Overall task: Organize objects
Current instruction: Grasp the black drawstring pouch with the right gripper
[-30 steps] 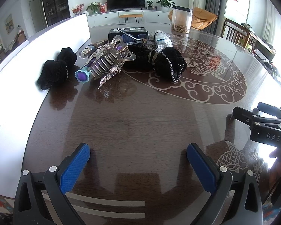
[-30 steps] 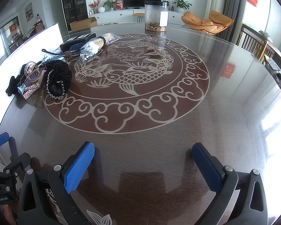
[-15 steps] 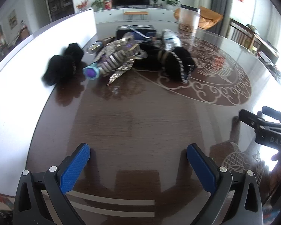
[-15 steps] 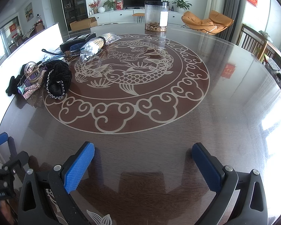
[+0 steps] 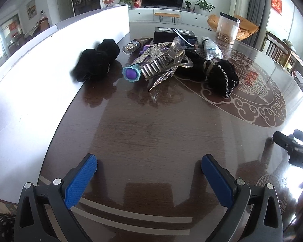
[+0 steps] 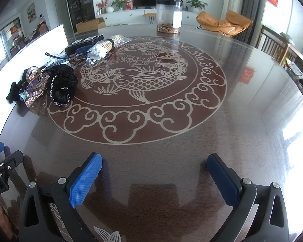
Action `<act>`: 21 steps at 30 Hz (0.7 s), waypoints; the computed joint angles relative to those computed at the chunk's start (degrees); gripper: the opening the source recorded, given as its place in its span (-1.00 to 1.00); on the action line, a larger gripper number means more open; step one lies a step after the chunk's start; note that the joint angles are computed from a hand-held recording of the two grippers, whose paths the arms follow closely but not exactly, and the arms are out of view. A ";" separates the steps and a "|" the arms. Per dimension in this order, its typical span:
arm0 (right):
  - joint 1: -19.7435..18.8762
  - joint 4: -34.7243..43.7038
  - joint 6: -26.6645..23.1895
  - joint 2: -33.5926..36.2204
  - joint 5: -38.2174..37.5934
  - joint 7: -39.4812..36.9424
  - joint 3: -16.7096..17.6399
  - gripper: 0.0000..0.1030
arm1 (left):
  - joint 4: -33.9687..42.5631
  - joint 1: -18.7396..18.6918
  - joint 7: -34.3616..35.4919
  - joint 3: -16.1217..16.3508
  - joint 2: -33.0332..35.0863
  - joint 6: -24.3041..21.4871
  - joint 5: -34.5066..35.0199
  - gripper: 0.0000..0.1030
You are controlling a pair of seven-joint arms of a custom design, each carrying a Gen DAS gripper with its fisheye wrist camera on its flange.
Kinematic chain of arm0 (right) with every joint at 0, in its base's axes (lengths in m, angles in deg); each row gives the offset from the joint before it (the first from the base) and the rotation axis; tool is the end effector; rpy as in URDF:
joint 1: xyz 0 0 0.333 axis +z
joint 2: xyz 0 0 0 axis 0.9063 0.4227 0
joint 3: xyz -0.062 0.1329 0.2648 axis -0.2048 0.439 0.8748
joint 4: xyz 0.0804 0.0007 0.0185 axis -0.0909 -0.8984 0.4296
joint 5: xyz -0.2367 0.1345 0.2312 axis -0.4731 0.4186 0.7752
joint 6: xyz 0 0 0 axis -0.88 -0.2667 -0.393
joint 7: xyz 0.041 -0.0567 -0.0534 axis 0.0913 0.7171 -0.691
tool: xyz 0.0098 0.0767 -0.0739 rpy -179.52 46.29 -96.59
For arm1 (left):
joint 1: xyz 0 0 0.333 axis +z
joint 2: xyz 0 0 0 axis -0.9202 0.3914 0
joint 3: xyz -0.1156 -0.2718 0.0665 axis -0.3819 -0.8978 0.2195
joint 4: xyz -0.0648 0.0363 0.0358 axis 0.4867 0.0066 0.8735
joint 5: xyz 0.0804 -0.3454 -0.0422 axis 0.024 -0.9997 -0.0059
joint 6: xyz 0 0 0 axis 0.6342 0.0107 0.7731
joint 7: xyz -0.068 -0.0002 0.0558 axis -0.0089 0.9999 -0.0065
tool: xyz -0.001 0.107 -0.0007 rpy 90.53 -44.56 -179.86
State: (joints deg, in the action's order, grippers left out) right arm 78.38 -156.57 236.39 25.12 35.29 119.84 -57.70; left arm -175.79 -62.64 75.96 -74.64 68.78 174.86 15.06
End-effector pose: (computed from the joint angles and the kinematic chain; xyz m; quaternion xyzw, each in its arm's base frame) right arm 0.4414 0.1843 0.3787 -0.6593 0.6936 -0.2182 0.1913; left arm 0.4529 -0.0608 0.3916 -0.6588 0.6934 -0.2127 0.1997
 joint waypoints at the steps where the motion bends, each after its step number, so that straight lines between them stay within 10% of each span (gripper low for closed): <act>1: 0.63 0.21 -0.26 0.10 4.29 -4.03 -0.25 1.00 | -0.02 0.41 -0.63 -0.27 -0.03 0.08 0.50 1.00; 6: 2.84 6.51 6.65 4.97 22.66 -24.70 -0.25 1.00 | -0.19 1.44 -2.76 -1.03 -0.16 0.63 2.46 1.00; 11: 5.49 24.37 -2.23 17.18 26.74 -43.06 1.98 0.99 | -0.28 1.27 -2.71 -0.84 -0.19 0.79 2.48 1.00; 14: 6.21 31.36 -5.40 22.65 28.14 -48.90 2.63 0.59 | -0.36 1.33 -2.83 -0.91 -0.29 0.77 2.58 1.00; 16: 3.84 34.37 -7.65 25.23 35.21 -55.28 5.66 -0.20 | -0.38 1.32 -2.82 -0.90 -0.32 0.77 2.58 1.00; 21: 9.02 27.30 -3.34 20.39 29.36 -45.00 -1.07 -0.20 | -0.38 1.58 -3.20 -1.13 -0.35 0.74 2.89 1.00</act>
